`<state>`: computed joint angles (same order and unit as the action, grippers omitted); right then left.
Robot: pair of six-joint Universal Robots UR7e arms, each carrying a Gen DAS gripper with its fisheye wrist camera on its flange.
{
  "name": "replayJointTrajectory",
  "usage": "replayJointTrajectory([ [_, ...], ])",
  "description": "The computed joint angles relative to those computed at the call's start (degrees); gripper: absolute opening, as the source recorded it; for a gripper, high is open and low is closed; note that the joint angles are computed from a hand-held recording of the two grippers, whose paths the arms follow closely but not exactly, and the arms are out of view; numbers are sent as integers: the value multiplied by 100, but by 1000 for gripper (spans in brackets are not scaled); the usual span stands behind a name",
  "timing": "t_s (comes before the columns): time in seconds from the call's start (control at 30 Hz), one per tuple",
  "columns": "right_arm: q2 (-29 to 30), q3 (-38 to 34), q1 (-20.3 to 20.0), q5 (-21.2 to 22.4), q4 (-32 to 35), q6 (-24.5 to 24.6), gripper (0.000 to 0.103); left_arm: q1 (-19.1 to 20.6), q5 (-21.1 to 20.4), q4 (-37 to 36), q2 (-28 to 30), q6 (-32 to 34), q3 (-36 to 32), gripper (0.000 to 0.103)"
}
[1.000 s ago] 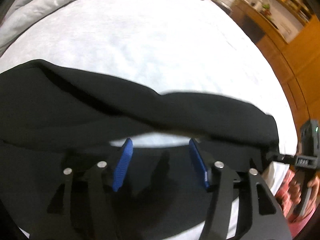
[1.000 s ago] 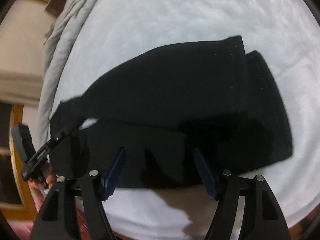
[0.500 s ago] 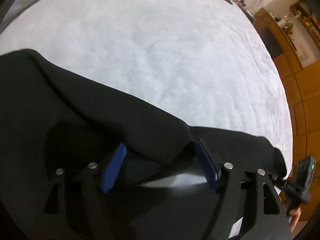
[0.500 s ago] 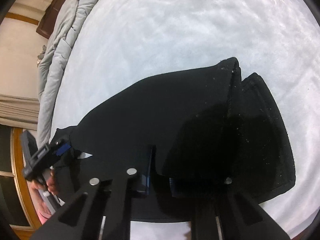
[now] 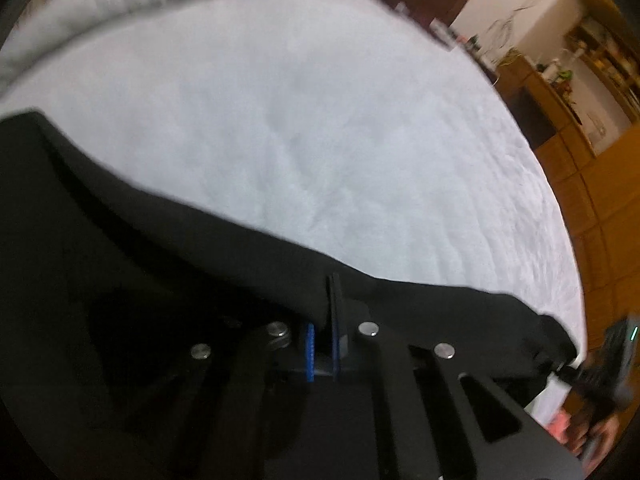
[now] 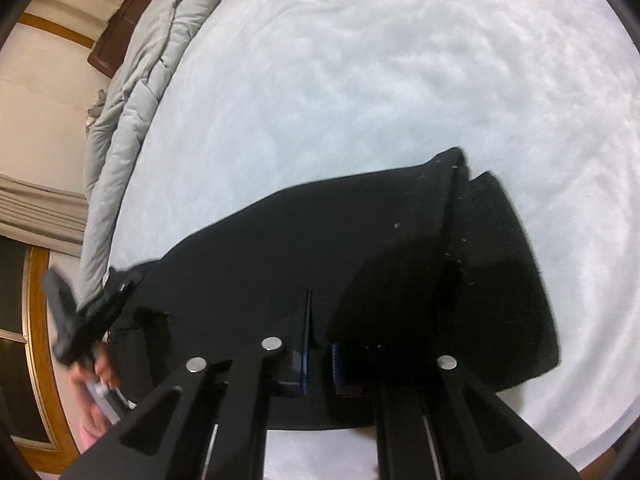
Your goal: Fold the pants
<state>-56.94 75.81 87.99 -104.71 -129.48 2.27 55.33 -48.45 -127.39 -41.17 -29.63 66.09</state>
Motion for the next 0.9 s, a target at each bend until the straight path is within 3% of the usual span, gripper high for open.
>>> replayJointTrajectory([
  [0.17,-148,101,-12,-193,64,-19,8,-628,884,-1029,-621,-47,1692,5],
  [0.4,-455,515,-2,-546,42,-53,8,-1110,1379,-1544,-1061,-396,3014,6],
  [0.53,-436,609,19,-908,117,23,8,-1110,1509,-1493,-1003,-408,3175,6],
  [0.6,-398,623,0,-963,244,151,8,-967,1318,-1122,-1007,-675,3082,6],
  [0.7,-454,738,15,-1000,148,68,10,-886,1268,-1081,-992,-546,3026,7],
  [0.8,-506,698,4,-1043,287,215,17,-883,1297,-1169,-990,-460,3065,7],
  [0.9,-584,737,210,-1575,314,314,24,-894,1343,-1153,-998,-531,3103,7],
])
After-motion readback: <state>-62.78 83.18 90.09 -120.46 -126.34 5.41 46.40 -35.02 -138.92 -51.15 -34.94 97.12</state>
